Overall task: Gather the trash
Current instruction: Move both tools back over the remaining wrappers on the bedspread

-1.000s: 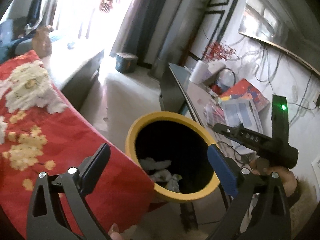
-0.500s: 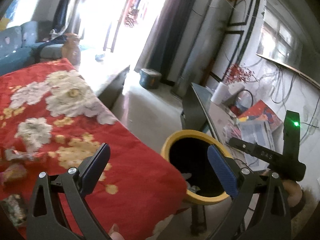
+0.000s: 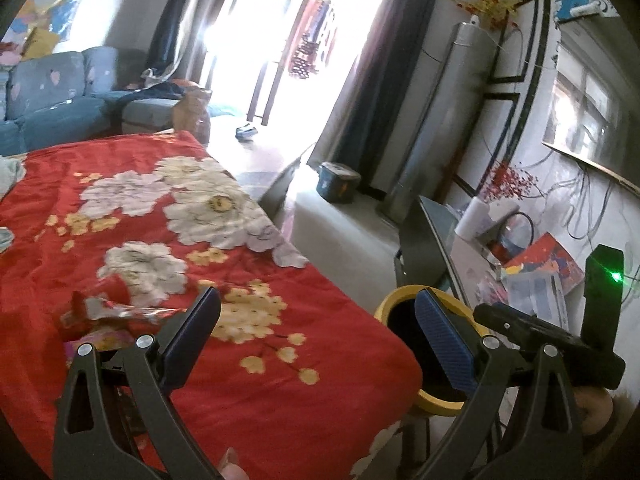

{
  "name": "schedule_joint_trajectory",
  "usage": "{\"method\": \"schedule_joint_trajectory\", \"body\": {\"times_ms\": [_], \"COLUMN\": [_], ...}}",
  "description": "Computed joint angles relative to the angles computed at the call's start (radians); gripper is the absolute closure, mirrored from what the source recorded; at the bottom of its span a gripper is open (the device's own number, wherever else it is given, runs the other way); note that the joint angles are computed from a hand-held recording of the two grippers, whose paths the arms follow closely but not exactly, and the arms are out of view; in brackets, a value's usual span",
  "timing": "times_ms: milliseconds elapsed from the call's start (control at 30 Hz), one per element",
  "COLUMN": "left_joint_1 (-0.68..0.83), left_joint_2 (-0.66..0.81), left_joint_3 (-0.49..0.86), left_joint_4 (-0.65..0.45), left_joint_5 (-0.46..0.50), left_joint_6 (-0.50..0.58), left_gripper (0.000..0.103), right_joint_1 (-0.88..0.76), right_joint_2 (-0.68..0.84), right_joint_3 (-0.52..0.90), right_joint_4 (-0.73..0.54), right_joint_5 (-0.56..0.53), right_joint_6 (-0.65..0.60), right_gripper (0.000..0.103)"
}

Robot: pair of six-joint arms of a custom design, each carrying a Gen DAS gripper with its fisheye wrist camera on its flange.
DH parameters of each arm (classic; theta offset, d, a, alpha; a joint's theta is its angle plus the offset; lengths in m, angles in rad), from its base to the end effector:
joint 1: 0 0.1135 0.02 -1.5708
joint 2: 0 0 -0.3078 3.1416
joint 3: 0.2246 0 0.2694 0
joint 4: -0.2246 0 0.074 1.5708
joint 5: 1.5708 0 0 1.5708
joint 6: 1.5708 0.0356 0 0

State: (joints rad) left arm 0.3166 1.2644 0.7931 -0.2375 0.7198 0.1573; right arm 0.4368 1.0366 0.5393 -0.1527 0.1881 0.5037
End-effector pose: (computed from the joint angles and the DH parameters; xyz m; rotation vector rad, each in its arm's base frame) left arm 0.2590 0.0602 0.2756 0.1949 2.1198 -0.5408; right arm 0.1926 0.0826 0.2399 0.1783 2.2182 0.3126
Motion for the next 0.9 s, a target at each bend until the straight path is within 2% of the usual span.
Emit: {"method": "schedule_joint_trajectory", "body": {"times_ms": [500, 900], "left_joint_1": [0.186, 0.327], "left_joint_2": [0.047, 0.148], "left_joint_3": [0.036, 0.111], "left_joint_4": [-0.014, -0.019], "left_joint_5": [0.053, 0.074], "left_joint_6": [0.047, 0.067], "left_gripper": [0.008, 0.008], "right_joint_1": [0.238, 0.323], "right_joint_2": [0.157, 0.321], "right_joint_3": [0.124, 0.258], "right_joint_4": [0.024, 0.056], "right_joint_5": [0.074, 0.057], "right_joint_6": [-0.057, -0.158], "right_gripper": [0.041, 0.041]}}
